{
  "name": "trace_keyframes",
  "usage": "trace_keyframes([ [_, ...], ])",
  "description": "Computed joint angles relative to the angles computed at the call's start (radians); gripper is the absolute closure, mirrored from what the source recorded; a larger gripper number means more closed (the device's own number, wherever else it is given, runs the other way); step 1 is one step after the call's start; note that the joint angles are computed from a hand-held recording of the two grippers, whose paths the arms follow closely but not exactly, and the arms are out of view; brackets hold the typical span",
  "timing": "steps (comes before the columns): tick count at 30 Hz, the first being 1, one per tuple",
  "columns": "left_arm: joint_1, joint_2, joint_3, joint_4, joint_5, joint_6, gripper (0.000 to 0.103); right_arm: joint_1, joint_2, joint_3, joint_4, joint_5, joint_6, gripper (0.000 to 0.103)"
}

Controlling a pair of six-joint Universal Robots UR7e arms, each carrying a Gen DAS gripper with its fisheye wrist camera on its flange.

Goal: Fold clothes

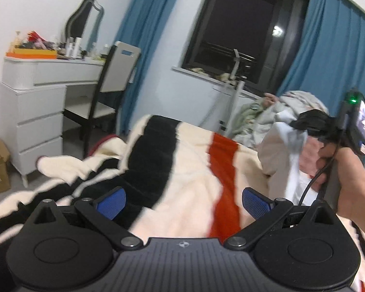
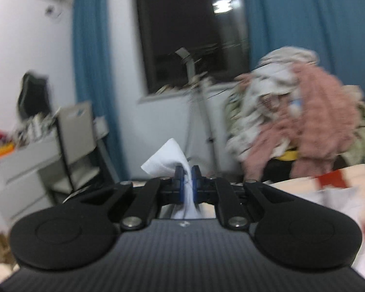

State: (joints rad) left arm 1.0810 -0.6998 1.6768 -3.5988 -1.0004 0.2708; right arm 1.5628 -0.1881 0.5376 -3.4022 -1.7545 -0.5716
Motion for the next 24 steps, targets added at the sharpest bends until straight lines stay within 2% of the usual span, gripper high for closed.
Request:
trace_keyframes([
  [3,-0.030,0.009,0.046,-0.043,-0.016,0.072,0.000,-0.041,-0.097,0.157,-0.129,-0.016,0.063,0.094],
  [6,-0.047,0.029,0.069,-0.053,-0.042,0.133,0.000,-0.088,-0.135,0.211,-0.187,-0.053,0.127,0.094],
  [10,-0.051,0.059,0.062,0.006,-0.065,0.147,0.000,-0.154,-0.129,0.195,-0.142,-0.100,0.205,0.093],
  [13,-0.050,0.086,0.047,0.025,-0.070,0.160,0.000,-0.194,-0.117,0.181,-0.078,-0.096,0.236,0.093],
  [15,-0.047,0.098,0.033,0.051,-0.075,0.150,0.000,-0.207,-0.115,0.184,-0.059,-0.075,0.253,0.091],
  [18,-0.043,0.104,0.014,0.117,-0.079,0.118,0.000,-0.203,-0.112,0.188,-0.056,-0.087,0.242,0.087],
  [19,-0.042,0.105,0.007,0.140,-0.081,0.109,0.000,-0.197,-0.117,0.198,-0.057,-0.101,0.236,0.079],
  [20,-0.039,0.104,0.001,0.166,-0.084,0.102,0.000,-0.192,-0.124,0.208,-0.053,-0.114,0.229,0.058],
  [21,-0.037,0.103,0.003,0.174,-0.093,0.101,0.000,-0.187,-0.139,0.232,-0.058,-0.118,0.220,0.047],
  [22,-0.036,0.104,0.003,0.171,-0.097,0.106,0.000,-0.183,-0.158,0.270,-0.078,-0.110,0.208,0.029],
  [24,-0.038,0.105,0.009,0.157,-0.092,0.116,0.000,-0.170,-0.209,0.358,-0.113,-0.101,0.180,0.027],
])
